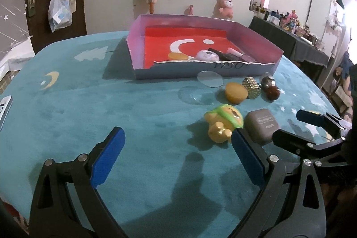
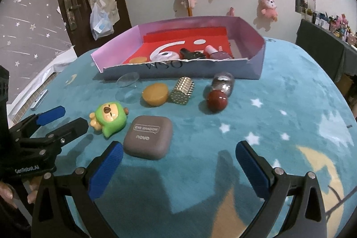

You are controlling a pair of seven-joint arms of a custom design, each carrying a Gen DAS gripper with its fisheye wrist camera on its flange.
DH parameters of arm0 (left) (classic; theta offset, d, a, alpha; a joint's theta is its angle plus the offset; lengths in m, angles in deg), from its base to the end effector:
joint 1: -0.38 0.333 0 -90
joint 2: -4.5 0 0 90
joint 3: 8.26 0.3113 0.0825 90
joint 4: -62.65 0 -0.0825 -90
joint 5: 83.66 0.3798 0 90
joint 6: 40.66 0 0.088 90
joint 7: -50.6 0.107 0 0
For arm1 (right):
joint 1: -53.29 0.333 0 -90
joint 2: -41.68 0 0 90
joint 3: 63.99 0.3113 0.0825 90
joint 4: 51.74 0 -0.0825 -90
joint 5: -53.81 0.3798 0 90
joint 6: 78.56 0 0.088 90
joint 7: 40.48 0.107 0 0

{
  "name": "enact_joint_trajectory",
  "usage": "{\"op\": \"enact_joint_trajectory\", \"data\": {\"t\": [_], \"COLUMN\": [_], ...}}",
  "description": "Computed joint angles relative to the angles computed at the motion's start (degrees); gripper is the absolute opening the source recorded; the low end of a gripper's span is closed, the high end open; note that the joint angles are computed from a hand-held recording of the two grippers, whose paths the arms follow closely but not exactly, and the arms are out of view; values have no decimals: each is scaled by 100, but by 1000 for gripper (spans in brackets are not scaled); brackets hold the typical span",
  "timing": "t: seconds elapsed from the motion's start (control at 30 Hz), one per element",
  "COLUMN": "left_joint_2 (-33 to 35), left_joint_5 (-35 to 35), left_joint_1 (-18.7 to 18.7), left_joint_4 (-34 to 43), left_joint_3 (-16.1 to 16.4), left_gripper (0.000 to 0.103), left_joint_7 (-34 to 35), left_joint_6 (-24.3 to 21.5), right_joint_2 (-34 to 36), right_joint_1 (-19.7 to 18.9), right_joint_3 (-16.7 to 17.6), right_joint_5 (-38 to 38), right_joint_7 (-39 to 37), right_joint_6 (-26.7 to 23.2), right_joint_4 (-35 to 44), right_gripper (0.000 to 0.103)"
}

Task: Organize rigid objects
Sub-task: 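Move the left tool to the capybara toy while the right tool approaches the brown eye shadow case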

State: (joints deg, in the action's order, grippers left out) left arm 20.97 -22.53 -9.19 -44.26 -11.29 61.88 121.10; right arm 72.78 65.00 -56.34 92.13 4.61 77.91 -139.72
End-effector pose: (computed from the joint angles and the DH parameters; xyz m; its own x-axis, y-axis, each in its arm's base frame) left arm 0.6265 -0.1822 0.4181 0.2034 -0.9760 0.0774 -0.6288 -0.1908 -0.7538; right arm 0.7061 0.2029 0.4068 0.5636 -0.8139 -0.1415 -0.6368 -0.3190 -0.7019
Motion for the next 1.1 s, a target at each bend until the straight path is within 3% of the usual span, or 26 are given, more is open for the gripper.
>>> {"op": "enact_joint_trajectory", "data": {"t": [0.23, 0.4, 0.7, 0.87, 1.1], "left_joint_2": [-19, 30, 314, 504, 673], "left_joint_5": [-93, -215, -783, -1312, -1668], "left_joint_1": [64, 82, 87, 110, -22], "left_joint_4": [-43, 11, 315, 535, 853], "left_joint_3": [0, -24, -146, -269, -278], "left_gripper": [97, 97, 97, 97, 97], "left_joint_7": [109, 260, 1014, 1798, 2566], "left_joint_6": [-1, -6, 77, 43, -357], "right_joint_2": [405, 594, 709, 733, 902], "right_joint_1": [361, 605, 399, 98, -107], "right_joint_3": [-353, -607, -623, -366, -186], "right_joint_5": [-843, -1435, -1645, -1472, -1182], "right_joint_7": [673, 1206, 1496, 932, 156], "right_joint_6": [-625, -660, -738, -1054, -1665], "right_joint_4": [688, 944, 1144, 1286, 1702], "right_gripper": [103, 103, 103, 103, 102]}}
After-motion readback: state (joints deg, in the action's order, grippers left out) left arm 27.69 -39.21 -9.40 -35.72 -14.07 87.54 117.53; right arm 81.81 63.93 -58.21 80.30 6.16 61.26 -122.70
